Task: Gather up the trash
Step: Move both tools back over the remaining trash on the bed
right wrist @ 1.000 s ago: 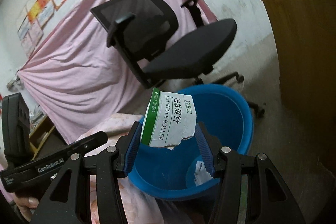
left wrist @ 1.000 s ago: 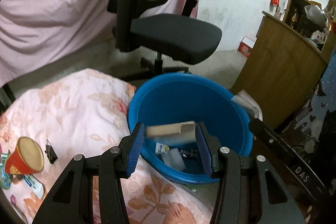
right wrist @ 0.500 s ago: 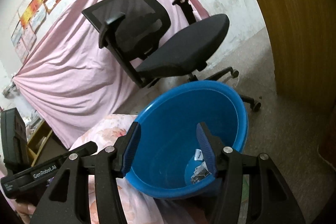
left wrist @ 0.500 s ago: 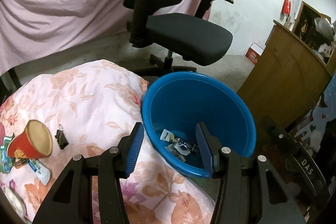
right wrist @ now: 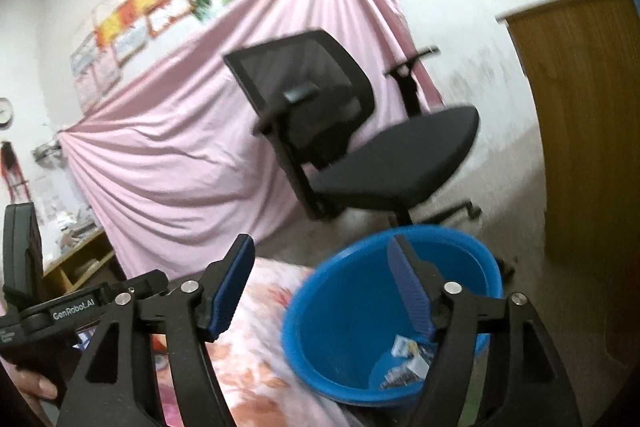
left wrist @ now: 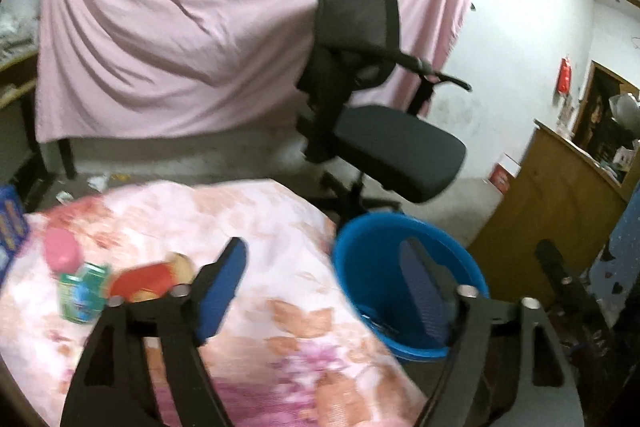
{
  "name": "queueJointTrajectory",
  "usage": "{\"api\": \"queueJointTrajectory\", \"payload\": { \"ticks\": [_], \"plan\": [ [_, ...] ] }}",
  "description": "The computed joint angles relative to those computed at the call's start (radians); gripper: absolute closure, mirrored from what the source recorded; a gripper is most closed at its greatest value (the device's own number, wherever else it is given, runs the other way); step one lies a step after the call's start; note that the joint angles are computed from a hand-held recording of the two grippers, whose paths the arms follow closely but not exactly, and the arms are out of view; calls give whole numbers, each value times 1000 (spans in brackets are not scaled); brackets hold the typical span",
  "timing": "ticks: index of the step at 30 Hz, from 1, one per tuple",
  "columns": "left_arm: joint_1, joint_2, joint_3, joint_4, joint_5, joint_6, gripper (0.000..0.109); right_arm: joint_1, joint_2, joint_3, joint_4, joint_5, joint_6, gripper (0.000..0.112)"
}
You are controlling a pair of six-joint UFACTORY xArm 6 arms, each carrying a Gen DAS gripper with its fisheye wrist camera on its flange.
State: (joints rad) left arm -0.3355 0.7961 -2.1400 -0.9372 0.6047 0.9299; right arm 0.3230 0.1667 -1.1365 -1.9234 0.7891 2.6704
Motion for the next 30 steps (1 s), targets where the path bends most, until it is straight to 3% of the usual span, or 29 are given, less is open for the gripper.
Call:
{"api": "queueJointTrajectory", "payload": {
  "ticks": [2,4,6,9,20,23,30],
  "plan": [
    [13,-51,77,-82,-65,91,27,33,1,-9,-5,61,-19,32],
    [20,-93,141,-155,-135,173,6,63,10,-24,-1,113,-36,25],
    [27,-137,208,-326,-227,332,7,100,29,-51,35,185,-75,9],
    [54,-185,263,-535,-263,539,7,133,61,-98,27,232,-126,9],
    [155,-237,321,-887,-262,907,7,193,208,-313,-40,165,-283,9],
    [190,-253,347,-1039,-247,1070,7,213,254,-373,-46,160,-328,9],
    [247,-236,351,-1115,-239,1174,7,237,361,-519,-17,111,-474,9]
  ]
}}
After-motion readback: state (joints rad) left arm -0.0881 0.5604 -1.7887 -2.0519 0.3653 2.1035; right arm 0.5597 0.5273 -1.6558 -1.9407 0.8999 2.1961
